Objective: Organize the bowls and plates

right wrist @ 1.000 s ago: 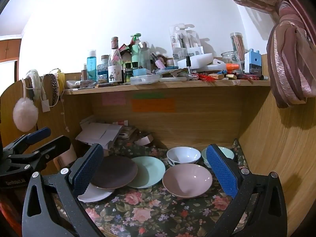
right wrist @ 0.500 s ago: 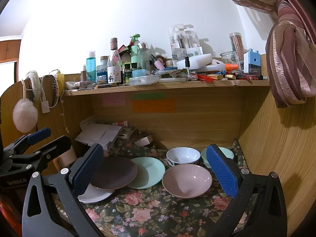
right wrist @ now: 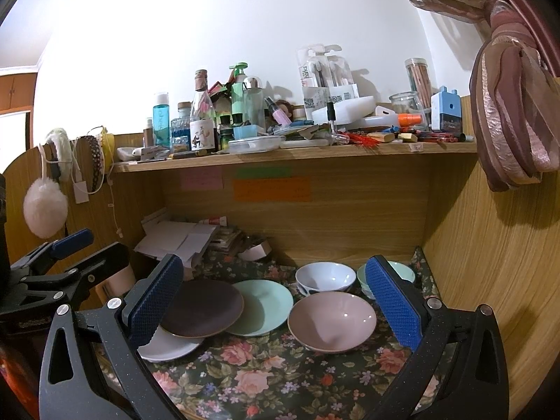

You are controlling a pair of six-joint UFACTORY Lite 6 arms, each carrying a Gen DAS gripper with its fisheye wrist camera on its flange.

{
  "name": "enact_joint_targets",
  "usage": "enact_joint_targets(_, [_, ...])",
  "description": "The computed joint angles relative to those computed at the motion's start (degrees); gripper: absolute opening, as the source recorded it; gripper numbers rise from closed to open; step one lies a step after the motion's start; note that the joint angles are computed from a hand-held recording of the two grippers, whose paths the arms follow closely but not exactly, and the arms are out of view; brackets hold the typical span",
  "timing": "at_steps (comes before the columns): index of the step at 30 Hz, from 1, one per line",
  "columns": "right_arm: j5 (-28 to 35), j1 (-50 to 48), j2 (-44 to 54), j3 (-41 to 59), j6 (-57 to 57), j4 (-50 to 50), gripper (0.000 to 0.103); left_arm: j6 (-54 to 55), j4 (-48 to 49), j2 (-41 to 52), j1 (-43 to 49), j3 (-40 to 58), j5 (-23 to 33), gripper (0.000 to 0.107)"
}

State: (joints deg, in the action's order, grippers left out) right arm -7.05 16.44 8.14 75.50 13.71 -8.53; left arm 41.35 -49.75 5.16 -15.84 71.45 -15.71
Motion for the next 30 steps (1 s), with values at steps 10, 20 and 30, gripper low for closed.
enact_joint_targets(10, [-0.12, -0.33, -0.11, -0.06, 2.46, -2.34, 0.103, -0.26, 0.39, 0.32, 0.18, 0.28, 0.08, 0.103])
enact_joint_targets(20, [-0.29, -0.50, -0.12, -0.13, 4.51, -4.37, 0.103, -1.49, 1.51, 1.48, 0.60, 1.03, 0.13, 0.103])
enact_joint_targets(30, [0.21, -0.65, 0.36, 0.83, 7.26, -6.99, 0.103, -2.68, 2.82, 1.70, 0.91, 0.95, 0.10, 0.103])
